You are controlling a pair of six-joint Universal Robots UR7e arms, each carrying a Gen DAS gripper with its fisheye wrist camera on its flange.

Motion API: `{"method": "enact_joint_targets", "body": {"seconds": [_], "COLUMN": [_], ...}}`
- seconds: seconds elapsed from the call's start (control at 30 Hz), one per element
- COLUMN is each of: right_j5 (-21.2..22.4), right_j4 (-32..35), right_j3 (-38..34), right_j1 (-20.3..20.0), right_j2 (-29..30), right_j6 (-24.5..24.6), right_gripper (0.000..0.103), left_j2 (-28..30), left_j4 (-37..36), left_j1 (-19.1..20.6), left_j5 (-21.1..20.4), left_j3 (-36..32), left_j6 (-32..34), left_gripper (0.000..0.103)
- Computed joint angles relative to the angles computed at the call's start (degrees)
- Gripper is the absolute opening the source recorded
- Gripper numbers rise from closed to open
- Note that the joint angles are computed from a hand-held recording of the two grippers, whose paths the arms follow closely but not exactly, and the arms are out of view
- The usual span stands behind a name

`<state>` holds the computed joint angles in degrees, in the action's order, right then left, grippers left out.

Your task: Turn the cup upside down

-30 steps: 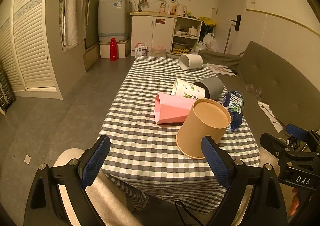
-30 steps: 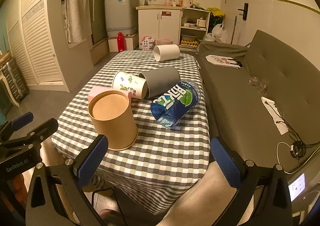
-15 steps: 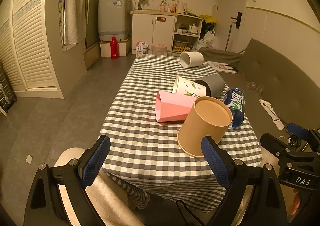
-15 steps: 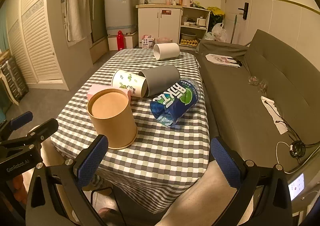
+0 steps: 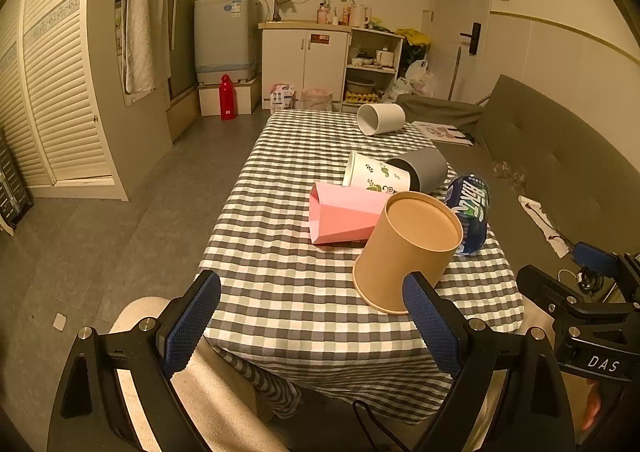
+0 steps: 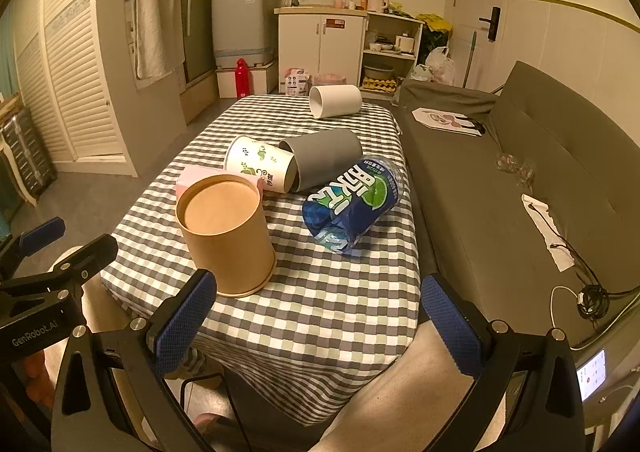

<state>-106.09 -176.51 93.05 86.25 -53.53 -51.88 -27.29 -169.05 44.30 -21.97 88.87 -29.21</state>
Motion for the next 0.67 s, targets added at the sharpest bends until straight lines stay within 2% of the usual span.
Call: {"method": "enact_joint_targets", "body": {"seconds": [0.67], "right_j5": [-0.34], "right_j4": [-0.01], "right_j3": [-0.05], "right_j1": [0.05], "right_j2": [0.12], "right_j6": [0.36], "right_gripper": [0.103], "left_j2": [-0.54], "left_j4": [-0.30], "left_j1": [-0.04], "left_j5": [0.21], "left_j3": [0.69], "left_j6": [0.16], "left_gripper": [0.095]}}
